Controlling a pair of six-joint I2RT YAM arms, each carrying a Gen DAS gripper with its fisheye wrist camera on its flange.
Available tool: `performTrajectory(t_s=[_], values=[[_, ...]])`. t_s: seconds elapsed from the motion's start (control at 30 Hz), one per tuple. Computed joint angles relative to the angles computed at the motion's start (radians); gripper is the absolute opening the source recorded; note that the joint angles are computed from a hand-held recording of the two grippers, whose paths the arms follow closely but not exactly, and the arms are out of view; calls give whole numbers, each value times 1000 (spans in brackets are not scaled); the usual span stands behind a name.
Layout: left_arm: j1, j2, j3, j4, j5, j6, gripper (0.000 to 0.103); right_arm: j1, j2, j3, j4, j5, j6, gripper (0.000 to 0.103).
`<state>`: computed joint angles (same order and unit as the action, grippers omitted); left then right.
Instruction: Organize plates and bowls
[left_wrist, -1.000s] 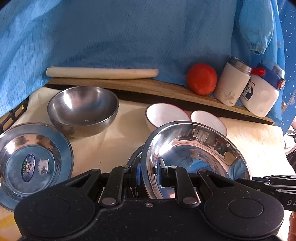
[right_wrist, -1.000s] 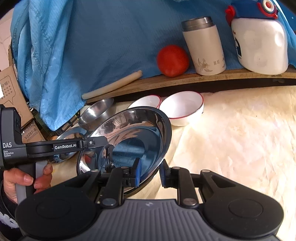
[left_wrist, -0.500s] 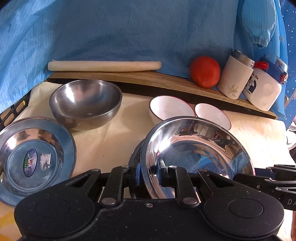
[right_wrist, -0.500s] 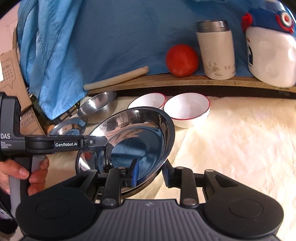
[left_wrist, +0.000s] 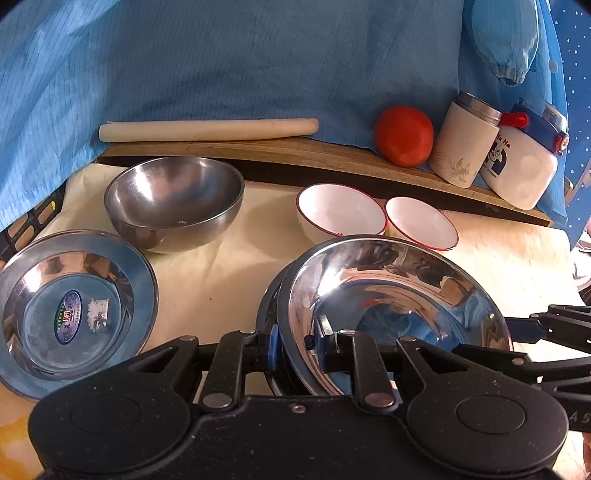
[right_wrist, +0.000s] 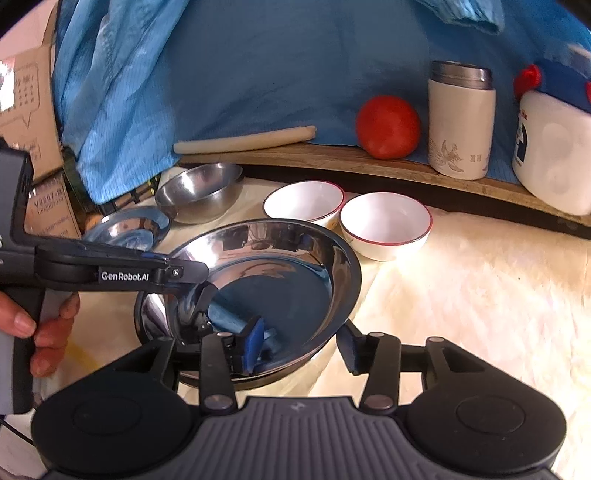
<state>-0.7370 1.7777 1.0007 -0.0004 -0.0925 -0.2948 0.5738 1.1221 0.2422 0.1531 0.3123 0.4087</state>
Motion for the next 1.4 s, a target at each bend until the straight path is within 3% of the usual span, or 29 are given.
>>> performTrajectory(t_s=[0.2,0.27,0.33,0.83,0.9,1.07,1.13,1.2,1.4], values=[[-2,-13,-21,11,9,-7,20,57,35,29,-34,83,-28,56],[-5,-19,-30,15,7,-10,20,86,44,38,-46,128,-36,67],[-7,-31,-45,22,5,-14,20,115,49,49,-57,176,-50,72],[-12,-85,-113,74,-3,-9,25,139,93,62,-32,191,-67,75],[-25,-93,-116,73,-32,3,34,139,96,58,-15,196,-74,75],[-21,-93,-118,65,-45,10,42,139,89,50,-4,193,-76,78],[-18,-100,-132,82,-44,8,52,141,84,45,1,194,-76,82],[-13,-121,-167,121,-45,3,73,142,72,35,12,195,-77,87],[19,-246,-301,189,-95,-49,93,133,15,3,56,184,-88,97]])
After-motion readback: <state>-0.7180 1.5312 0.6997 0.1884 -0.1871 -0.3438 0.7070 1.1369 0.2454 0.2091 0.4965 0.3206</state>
